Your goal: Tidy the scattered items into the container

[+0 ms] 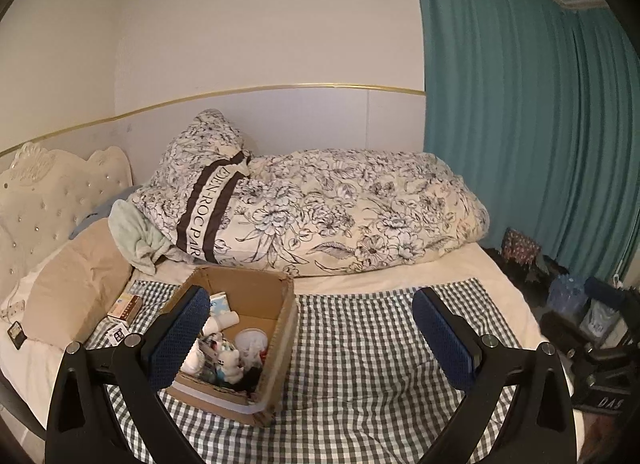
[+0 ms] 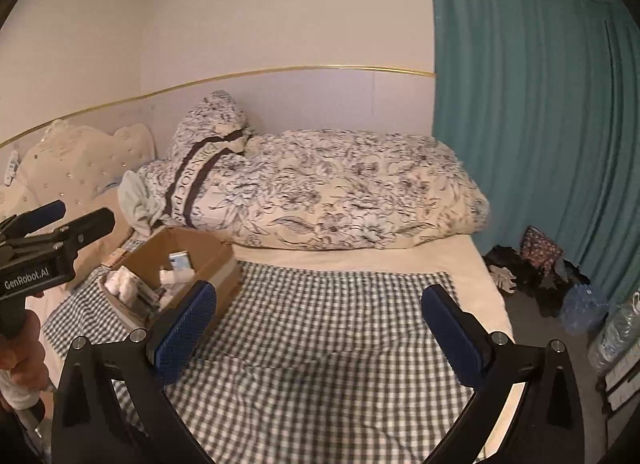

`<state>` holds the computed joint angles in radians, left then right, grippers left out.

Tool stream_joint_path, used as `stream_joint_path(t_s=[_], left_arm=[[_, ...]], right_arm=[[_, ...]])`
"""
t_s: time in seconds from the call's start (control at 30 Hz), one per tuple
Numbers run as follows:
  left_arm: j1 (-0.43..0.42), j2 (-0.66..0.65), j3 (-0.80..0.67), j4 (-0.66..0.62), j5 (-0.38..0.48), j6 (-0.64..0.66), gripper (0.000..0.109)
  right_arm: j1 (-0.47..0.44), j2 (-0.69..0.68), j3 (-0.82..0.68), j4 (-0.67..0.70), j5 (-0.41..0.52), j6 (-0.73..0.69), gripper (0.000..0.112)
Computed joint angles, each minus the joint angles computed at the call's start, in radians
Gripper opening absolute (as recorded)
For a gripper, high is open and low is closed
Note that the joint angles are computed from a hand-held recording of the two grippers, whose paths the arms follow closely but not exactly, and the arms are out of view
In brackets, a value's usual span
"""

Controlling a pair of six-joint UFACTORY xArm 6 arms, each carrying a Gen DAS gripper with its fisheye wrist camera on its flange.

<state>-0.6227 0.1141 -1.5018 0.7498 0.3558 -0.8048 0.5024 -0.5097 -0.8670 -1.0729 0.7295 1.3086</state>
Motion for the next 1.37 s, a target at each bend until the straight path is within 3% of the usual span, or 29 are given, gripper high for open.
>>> stream_joint_path(t_s=[0.53,1.37], left_arm=[[-0.043,0.037,0.017,0.013,0.003,-0.062,0.103],[-0.048,0.077,-0.002,-0.021,0.017,-0.048,0.103]], right_arm=[[-0.102,-0.144,0.177,0.031,-0.068,-0.005,0.103],[-0.164,-0.108,0.192,0.045,-0.168,-0.014,0.103]])
